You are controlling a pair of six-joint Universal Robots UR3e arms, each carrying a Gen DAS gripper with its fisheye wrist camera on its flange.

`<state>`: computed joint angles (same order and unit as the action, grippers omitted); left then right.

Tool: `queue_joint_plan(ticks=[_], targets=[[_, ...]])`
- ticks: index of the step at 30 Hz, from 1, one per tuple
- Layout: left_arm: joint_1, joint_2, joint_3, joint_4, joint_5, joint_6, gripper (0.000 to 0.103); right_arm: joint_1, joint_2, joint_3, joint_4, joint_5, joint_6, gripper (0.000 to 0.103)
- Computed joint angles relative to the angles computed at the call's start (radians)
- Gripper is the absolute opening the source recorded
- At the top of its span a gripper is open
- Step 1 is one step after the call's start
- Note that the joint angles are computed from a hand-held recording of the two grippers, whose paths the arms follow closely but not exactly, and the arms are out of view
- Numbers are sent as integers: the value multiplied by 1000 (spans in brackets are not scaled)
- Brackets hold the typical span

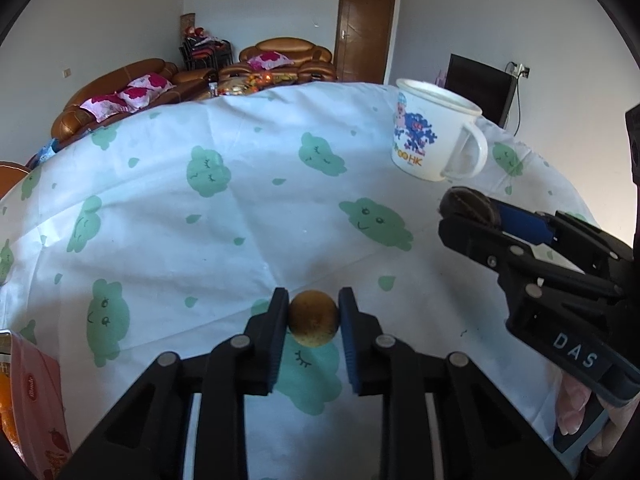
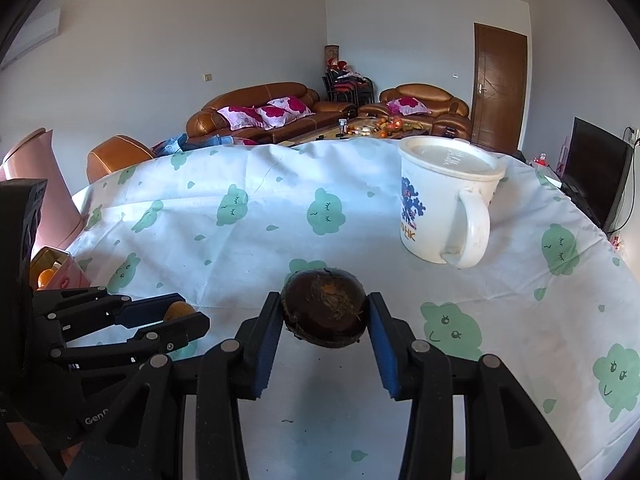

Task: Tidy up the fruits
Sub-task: 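Carry the yellow fruit and dark fruit toward the pink tin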

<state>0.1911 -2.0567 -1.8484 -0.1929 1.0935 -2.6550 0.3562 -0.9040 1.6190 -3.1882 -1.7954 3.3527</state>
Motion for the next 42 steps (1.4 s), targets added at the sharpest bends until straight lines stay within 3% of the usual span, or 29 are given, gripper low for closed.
queue_joint_plan(ticks=[42], targets=[[64,57,-209,393,-43,-94,27,28,-15,105,-238,-25,-56,45]])
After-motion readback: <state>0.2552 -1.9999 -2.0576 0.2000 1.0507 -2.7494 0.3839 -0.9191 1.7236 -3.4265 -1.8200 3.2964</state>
